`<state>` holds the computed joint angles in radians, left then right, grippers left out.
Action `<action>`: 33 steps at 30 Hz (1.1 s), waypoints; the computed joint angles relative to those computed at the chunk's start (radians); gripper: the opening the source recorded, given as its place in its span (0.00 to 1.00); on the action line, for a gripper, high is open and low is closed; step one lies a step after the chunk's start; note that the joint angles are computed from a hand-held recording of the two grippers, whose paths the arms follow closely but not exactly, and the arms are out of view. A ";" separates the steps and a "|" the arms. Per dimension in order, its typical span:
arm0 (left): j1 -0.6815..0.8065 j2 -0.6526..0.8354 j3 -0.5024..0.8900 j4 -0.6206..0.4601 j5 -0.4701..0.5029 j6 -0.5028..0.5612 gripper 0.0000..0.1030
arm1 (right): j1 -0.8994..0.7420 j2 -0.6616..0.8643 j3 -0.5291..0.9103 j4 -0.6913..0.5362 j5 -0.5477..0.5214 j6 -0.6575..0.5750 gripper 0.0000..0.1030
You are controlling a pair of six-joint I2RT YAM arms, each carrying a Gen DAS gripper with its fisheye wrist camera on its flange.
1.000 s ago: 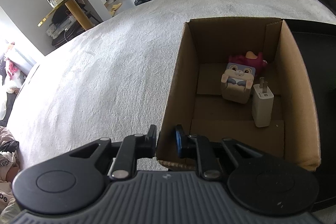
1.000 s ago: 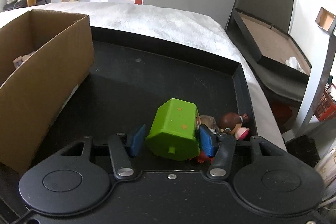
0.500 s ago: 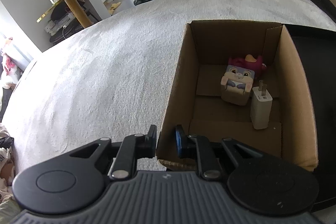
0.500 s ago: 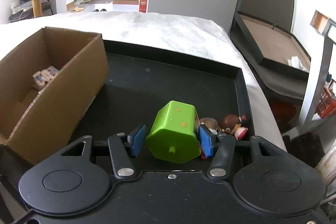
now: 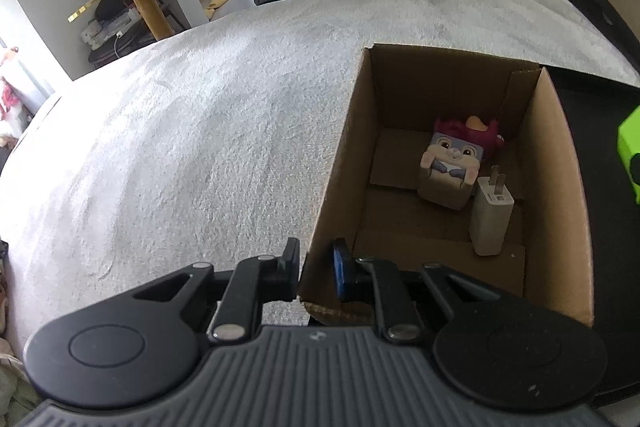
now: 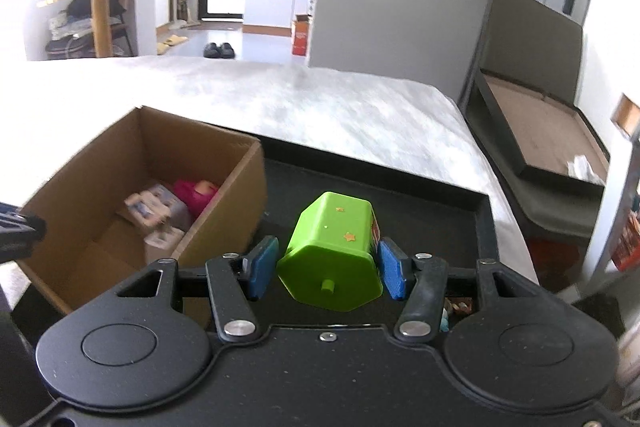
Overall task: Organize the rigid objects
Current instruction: 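Carry the green box into the cardboard box and release it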
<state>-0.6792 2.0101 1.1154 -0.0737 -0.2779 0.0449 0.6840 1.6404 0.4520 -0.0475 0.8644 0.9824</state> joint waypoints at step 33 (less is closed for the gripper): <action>0.080 -0.006 0.003 -0.012 0.162 -0.025 0.14 | -0.018 0.174 0.226 0.196 -0.105 -0.401 0.52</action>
<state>-0.5993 2.0040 1.1182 -0.0856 -0.1160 0.0204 0.6657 1.8142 0.6778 0.1482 0.7598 0.5819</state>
